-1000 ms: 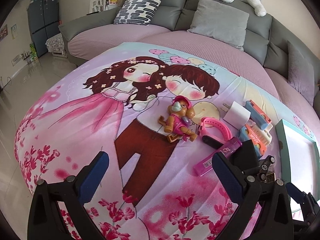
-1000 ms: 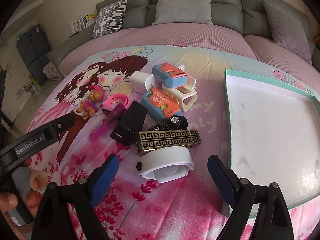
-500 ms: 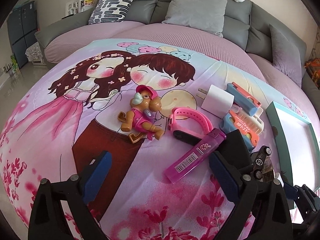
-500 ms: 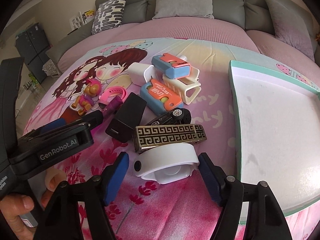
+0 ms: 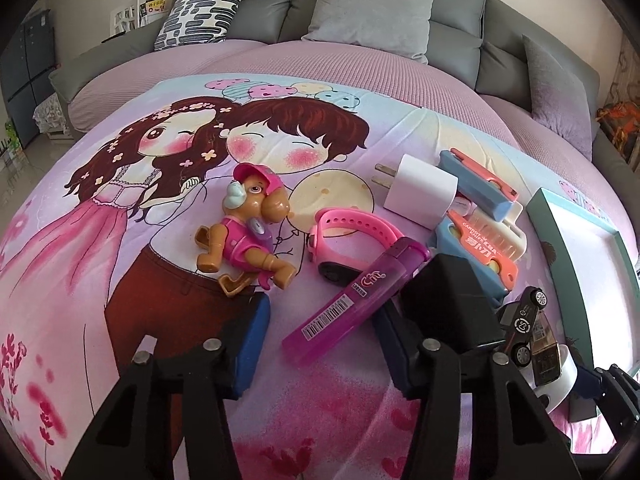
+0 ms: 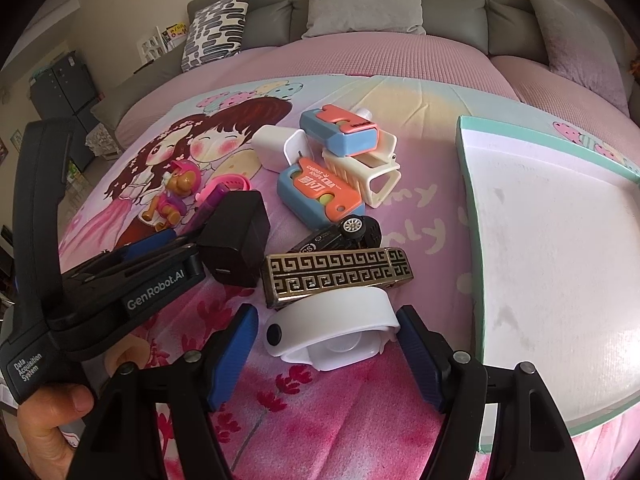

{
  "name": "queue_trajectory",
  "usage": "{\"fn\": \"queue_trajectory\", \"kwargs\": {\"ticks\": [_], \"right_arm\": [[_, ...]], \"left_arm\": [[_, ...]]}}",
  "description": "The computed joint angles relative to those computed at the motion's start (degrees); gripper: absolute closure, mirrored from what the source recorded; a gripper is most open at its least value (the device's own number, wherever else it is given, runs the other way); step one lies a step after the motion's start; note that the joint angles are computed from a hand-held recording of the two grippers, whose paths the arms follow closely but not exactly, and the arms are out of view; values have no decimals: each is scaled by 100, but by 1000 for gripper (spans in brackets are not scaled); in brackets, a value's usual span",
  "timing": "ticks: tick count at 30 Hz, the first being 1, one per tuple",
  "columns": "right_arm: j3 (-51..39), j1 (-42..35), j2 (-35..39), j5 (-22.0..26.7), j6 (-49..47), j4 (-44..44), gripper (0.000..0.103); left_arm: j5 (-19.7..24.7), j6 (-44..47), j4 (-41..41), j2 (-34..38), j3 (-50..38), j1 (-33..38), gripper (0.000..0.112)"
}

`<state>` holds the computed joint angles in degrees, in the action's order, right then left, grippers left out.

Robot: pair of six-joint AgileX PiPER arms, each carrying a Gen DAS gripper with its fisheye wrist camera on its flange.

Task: Organize rigid objects
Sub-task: 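Grasp the white round case with the right tool while the left tool grasps the pink lighter, then carry the white case and pink lighter into the tray and open both tools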

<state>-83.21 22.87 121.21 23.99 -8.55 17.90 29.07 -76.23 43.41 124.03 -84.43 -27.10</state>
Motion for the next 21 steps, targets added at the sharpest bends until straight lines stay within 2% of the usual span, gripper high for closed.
{"fn": "queue_trajectory", "kwargs": {"ticks": [2,4,6,8,12,21], "right_arm": [[-13,7,9,2,54,-48,33],[-20,1,14,12,70,-47,37],[-1,-23,-6,26,-47,92,38],[34,-56,-28,26,-253,327,38],[151,-91,-132,-33,-447,546,39],[609,-203,-637,-367,-977,1136,39]], "left_arm": [[-102,51,0,-12,22,-1,71],[-136,160,-37,1,-5,-12,88],[-393,226,-68,-74,113,23,101],[-531,196,-35,-118,181,32,101],[-492,202,-5,-149,186,0,101],[-403,-706,891,-616,531,-126,101]]}}
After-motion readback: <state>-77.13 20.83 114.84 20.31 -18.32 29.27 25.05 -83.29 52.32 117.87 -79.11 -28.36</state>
